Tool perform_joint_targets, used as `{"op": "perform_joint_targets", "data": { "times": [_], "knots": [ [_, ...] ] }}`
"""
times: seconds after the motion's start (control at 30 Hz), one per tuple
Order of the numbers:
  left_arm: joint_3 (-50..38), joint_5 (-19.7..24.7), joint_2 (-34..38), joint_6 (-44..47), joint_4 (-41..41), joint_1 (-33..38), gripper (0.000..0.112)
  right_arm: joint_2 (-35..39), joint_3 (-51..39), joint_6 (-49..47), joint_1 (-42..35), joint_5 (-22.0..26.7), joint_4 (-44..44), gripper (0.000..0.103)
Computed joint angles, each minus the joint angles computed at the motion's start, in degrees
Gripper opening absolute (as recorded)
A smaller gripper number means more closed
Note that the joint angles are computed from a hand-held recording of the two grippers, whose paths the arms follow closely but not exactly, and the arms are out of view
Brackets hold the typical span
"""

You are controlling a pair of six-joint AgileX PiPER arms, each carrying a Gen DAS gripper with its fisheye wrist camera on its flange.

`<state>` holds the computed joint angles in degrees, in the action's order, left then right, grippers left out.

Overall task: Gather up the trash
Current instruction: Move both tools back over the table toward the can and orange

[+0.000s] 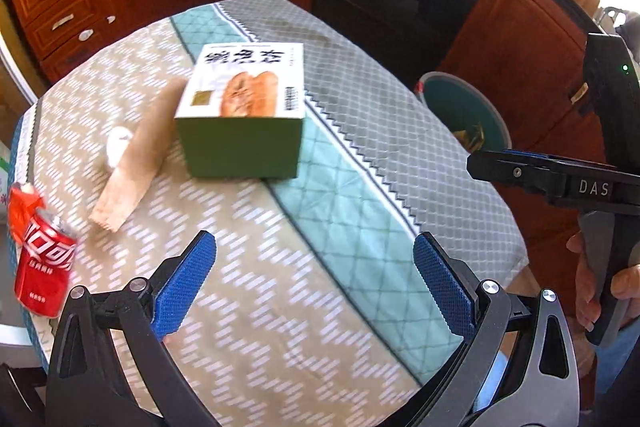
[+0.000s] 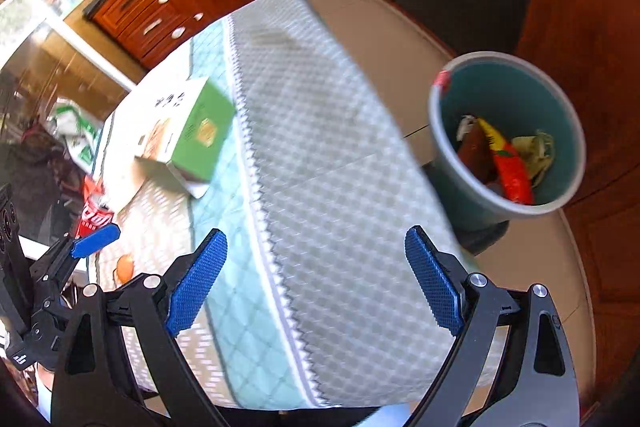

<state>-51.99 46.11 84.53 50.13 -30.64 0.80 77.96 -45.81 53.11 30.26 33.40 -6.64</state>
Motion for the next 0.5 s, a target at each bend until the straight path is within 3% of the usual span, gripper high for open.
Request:
{"op": "perform_joint_targets", "data": {
  "times": [0.23, 0.5],
  "knots": [
    [1.13, 2.81, 1.16, 15.21, -2.64, 18.54, 0.099, 12.12, -13.22, 6.12, 13.02, 2.48, -3.69, 0.087],
    [-2.17, 8.52, 5.16, 26.67, -6.55, 33.92, 0.099, 23.72, -26.41, 8.77, 19.81, 6.57, -5.30, 0.087]
  ]
}}
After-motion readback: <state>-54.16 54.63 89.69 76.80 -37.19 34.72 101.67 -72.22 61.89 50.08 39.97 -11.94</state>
